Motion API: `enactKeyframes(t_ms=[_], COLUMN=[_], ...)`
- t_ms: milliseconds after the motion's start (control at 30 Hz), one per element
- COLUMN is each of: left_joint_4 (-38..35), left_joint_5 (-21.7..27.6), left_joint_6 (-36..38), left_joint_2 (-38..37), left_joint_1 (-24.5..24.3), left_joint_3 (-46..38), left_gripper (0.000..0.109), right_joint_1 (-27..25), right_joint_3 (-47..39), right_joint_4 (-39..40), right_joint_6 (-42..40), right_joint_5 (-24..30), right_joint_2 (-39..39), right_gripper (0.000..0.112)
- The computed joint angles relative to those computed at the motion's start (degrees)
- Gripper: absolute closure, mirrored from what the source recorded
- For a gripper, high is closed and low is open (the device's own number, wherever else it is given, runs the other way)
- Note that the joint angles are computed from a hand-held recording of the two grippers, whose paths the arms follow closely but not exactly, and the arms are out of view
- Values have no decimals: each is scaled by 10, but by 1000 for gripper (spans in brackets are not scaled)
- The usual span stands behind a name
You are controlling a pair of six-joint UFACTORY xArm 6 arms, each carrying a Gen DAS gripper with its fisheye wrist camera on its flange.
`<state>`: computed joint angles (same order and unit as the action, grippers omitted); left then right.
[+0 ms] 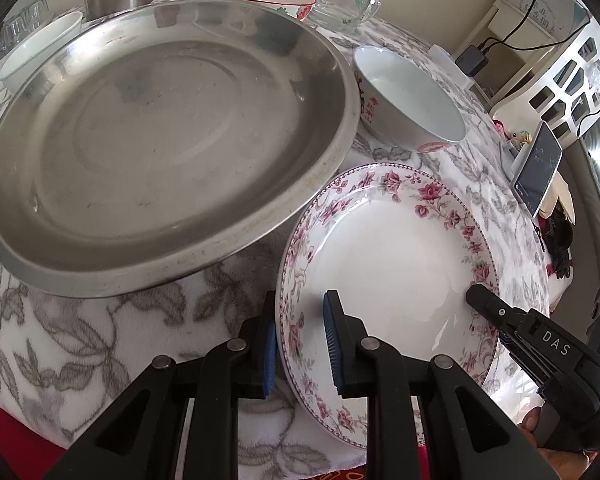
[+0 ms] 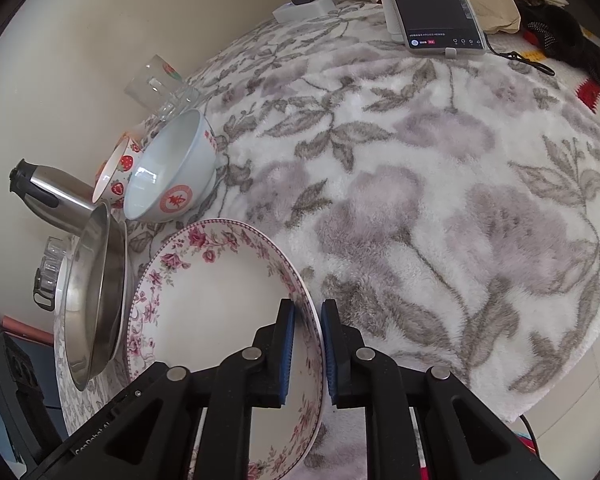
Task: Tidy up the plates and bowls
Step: 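Grasp the rim of the pink rose-rimmed plate with the right tool and lift, then carry the pink plate toward the steel basin with the right tool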
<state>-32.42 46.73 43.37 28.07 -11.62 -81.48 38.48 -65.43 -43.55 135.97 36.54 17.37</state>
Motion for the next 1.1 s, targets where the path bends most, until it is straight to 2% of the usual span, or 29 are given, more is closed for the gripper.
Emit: enactKeyframes(t_ms=[167, 467, 700, 1100], left_joint_4=[6, 5, -9, -27], left_joint_5=[-4, -28, -61, -75], left_joint_6=[2, 12, 44, 70], left_joint_2=[-2, -10, -26, -38], left_joint_1=[-2, -11, -19, -24], left_joint_3=[1, 16, 34, 43], left_gripper=[86, 86, 86, 86], right_joint_1=[1, 0, 4, 14], right_joint_3=[-14, -14, -17, -11], right_joint_4=[20, 18, 4, -34], right_joint_6=[-31, -33, -25, 12], right_joint_5=[13, 12, 27, 44], right_joint_2=[7, 8, 4, -10], right_gripper=[96, 96, 96, 95])
